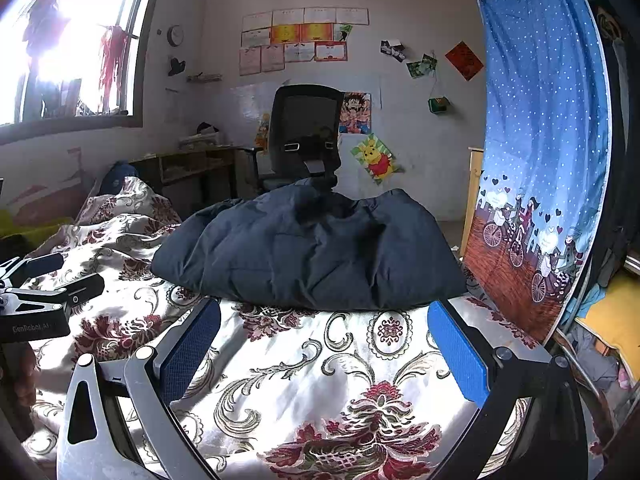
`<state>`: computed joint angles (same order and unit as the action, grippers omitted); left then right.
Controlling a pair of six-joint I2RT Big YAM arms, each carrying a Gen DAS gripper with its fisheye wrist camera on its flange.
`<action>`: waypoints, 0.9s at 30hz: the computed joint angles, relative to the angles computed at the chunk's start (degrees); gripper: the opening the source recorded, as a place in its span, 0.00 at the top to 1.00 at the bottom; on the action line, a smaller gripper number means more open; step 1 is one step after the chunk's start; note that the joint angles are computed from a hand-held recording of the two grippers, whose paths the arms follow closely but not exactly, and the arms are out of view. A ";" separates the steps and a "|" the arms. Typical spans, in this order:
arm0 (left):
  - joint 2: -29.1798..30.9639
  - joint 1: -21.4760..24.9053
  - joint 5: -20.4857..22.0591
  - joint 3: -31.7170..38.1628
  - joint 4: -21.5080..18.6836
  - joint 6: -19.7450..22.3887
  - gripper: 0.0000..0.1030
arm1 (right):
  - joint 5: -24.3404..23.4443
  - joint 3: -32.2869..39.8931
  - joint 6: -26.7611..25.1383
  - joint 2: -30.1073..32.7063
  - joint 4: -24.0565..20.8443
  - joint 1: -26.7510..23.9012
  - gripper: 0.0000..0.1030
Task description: Fold large clothes
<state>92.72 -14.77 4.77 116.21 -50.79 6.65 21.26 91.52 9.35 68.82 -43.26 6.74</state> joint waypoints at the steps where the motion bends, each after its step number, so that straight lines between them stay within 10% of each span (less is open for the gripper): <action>1: -0.10 -0.08 -0.04 -0.14 0.14 0.14 0.00 | 0.00 0.00 0.00 0.00 0.00 0.00 0.01; 27: -0.61 -0.41 -0.29 -0.71 0.58 0.39 0.00 | 0.31 -0.12 0.27 -0.10 0.12 -0.01 0.01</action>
